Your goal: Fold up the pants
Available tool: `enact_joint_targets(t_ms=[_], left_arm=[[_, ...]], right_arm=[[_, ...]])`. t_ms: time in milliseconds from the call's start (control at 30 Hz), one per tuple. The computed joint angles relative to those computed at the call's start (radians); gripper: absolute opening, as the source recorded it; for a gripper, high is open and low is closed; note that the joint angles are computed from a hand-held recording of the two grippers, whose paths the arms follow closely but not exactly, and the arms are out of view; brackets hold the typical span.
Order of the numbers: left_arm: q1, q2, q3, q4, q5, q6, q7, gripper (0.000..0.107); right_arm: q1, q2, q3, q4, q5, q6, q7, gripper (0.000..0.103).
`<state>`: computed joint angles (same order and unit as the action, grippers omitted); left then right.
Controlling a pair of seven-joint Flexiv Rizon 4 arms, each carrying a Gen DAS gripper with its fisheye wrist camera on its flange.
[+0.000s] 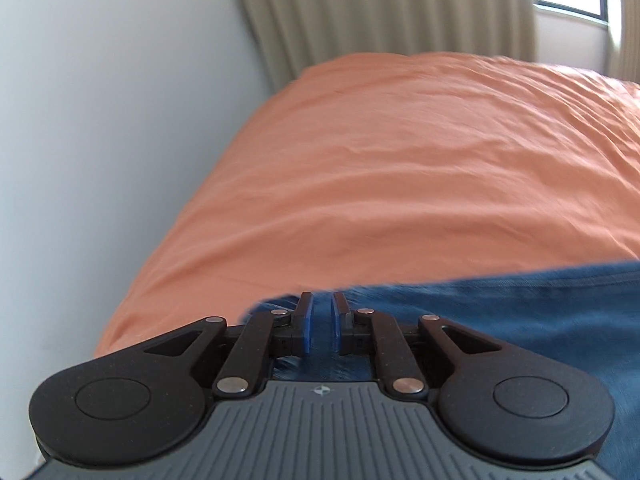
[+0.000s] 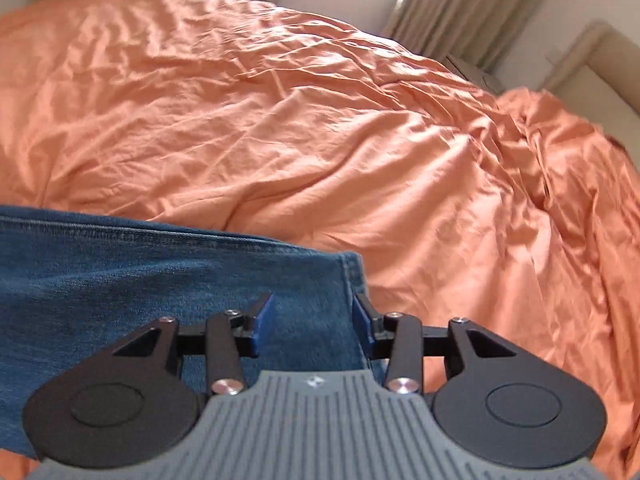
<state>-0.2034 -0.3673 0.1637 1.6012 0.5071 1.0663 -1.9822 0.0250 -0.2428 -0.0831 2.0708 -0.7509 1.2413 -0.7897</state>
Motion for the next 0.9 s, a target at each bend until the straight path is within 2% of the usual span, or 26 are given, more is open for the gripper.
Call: enact_joint_targets(t_ms=[67, 233, 333, 467, 500, 567, 633, 700, 733, 900], left_arm=[[-0.013, -0.012, -0.021, -0.002, -0.003, -0.009, 0.028, 0.015], [-0.055, -0.004, -0.034, 0.021, -0.003, -0.044, 0.042, 0.015], [-0.078, 0.003, -0.033, 0.014, 0.011, -0.096, 0.017, 0.015], [-0.087, 0.03, -0.045, 0.007, 0.019, -0.156, -0.006, 0.015], [-0.086, 0.036, -0.05, 0.005, 0.016, -0.165, -0.014, 0.015], [-0.086, 0.047, -0.057, 0.004, 0.017, -0.181, -0.035, 0.018], [-0.087, 0.051, -0.064, 0.0, 0.02, -0.202, -0.057, 0.019], [-0.09, 0.056, -0.071, -0.002, 0.027, -0.224, -0.068, 0.019], [-0.091, 0.058, -0.074, -0.001, 0.034, -0.231, -0.07, 0.019], [-0.09, 0.064, -0.087, 0.004, 0.053, -0.264, -0.069, 0.019]], right_arm=[[-0.037, 0.064, 0.023, 0.066, 0.116, 0.033, 0.048, 0.037], [-0.118, 0.124, 0.101, 0.162, 0.524, 0.134, -0.012, 0.027], [-0.166, 0.103, 0.182, 0.145, 0.869, 0.169, -0.155, 0.027], [-0.228, 0.047, 0.282, 0.096, 1.182, 0.273, -0.341, 0.025], [-0.23, 0.032, 0.285, 0.083, 1.207, 0.282, -0.353, 0.025], [-0.195, 0.01, 0.24, 0.08, 1.172, 0.277, -0.296, 0.022], [-0.214, -0.009, 0.257, 0.066, 1.185, 0.294, -0.294, 0.001], [-0.281, -0.013, 0.338, 0.043, 1.261, 0.357, -0.402, 0.0], [-0.286, -0.003, 0.345, 0.052, 1.248, 0.381, -0.421, 0.0], [-0.202, 0.003, 0.211, 0.092, 1.093, 0.292, -0.298, 0.0]])
